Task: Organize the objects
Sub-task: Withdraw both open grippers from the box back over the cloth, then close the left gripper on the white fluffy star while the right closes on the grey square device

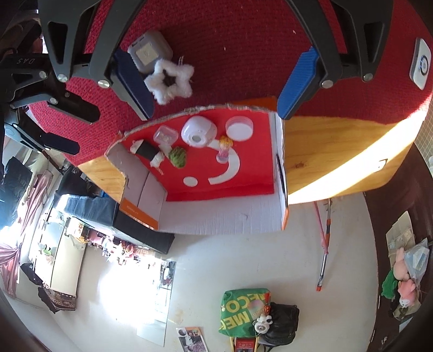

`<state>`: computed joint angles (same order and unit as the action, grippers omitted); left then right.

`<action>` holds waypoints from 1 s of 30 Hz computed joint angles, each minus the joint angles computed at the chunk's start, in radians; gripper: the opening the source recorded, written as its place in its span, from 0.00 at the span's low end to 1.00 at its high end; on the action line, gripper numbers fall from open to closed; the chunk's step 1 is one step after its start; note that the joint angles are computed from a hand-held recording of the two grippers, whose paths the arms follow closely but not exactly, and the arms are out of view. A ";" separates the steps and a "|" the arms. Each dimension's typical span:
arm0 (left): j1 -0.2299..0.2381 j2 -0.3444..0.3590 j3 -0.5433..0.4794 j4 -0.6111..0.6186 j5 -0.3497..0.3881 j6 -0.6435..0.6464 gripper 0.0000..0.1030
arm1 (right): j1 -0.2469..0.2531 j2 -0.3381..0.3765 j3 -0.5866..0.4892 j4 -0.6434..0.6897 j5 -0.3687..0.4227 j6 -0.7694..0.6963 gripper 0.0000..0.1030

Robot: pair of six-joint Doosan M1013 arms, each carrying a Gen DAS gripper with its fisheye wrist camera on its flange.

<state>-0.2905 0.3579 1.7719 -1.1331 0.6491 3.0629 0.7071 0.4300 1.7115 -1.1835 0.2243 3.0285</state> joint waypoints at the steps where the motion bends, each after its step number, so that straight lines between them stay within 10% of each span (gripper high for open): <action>1: 0.001 0.002 0.007 0.005 -0.005 -0.002 0.92 | 0.004 0.006 0.000 -0.016 0.003 0.029 0.81; 8: 0.007 0.030 0.021 0.097 -0.018 -0.097 0.92 | 0.025 0.035 0.016 -0.022 0.000 0.099 0.81; 19: 0.037 0.045 0.011 0.118 -0.036 -0.146 0.93 | 0.051 0.084 -0.012 0.309 -0.042 -0.213 0.81; 30: 0.019 0.044 0.019 0.138 -0.020 -0.108 0.93 | 0.038 0.065 0.039 -0.003 0.056 0.165 0.81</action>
<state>-0.2717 0.4023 1.7905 -0.9954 0.6288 2.9552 0.7448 0.4951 1.7508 -1.1864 0.2798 3.1933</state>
